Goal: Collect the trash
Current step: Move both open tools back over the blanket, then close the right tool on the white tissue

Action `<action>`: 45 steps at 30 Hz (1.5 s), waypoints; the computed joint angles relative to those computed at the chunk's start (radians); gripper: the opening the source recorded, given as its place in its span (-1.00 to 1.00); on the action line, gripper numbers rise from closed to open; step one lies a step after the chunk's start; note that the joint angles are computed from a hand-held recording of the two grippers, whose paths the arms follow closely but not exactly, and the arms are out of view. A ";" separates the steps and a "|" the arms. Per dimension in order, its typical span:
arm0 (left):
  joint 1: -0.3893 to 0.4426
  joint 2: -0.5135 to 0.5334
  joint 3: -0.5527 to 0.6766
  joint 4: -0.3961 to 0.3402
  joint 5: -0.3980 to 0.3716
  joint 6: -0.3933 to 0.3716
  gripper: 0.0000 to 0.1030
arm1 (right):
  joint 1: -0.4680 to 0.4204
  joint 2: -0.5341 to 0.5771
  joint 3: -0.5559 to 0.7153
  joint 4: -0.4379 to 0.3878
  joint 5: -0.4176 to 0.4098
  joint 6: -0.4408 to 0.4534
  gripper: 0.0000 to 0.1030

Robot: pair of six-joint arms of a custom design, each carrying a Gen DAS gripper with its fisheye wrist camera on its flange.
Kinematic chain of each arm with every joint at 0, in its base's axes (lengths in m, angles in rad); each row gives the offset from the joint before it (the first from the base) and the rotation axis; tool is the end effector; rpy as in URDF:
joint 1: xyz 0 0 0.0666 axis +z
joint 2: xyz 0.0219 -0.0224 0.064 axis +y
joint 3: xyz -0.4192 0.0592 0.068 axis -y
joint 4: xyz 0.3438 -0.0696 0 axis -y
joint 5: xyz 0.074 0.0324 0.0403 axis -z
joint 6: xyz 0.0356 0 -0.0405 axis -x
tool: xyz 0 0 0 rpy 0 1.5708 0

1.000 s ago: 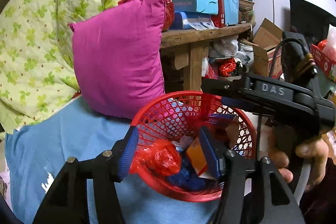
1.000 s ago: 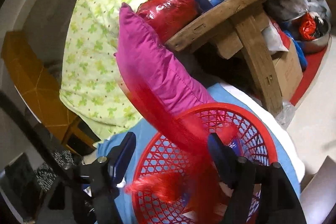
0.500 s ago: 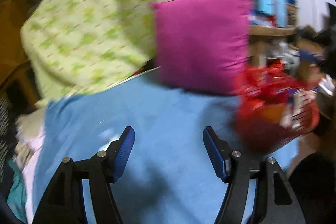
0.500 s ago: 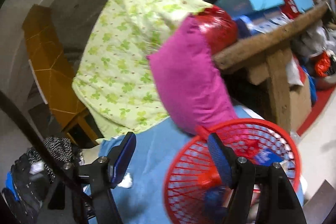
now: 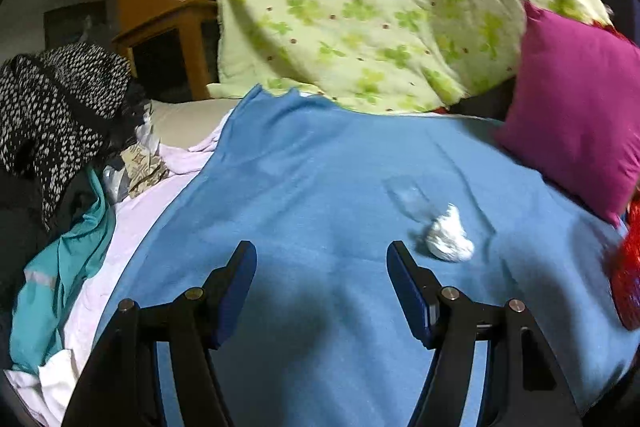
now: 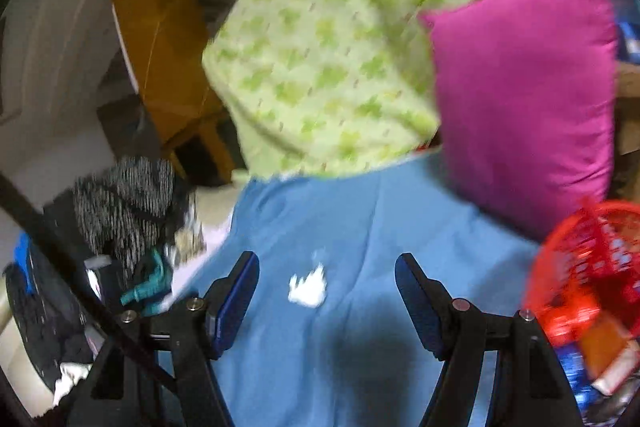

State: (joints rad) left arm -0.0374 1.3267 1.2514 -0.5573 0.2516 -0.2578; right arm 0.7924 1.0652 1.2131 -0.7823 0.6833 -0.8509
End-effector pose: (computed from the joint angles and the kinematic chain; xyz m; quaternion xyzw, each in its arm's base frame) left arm 0.4161 -0.0248 0.4636 0.1862 0.8670 -0.0619 0.4581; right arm 0.2270 0.1976 0.5206 0.1757 0.8360 0.1077 0.5085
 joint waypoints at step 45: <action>-0.244 0.361 0.358 -0.212 -0.002 0.192 0.39 | -0.487 0.239 -0.097 0.157 -0.654 0.048 -0.23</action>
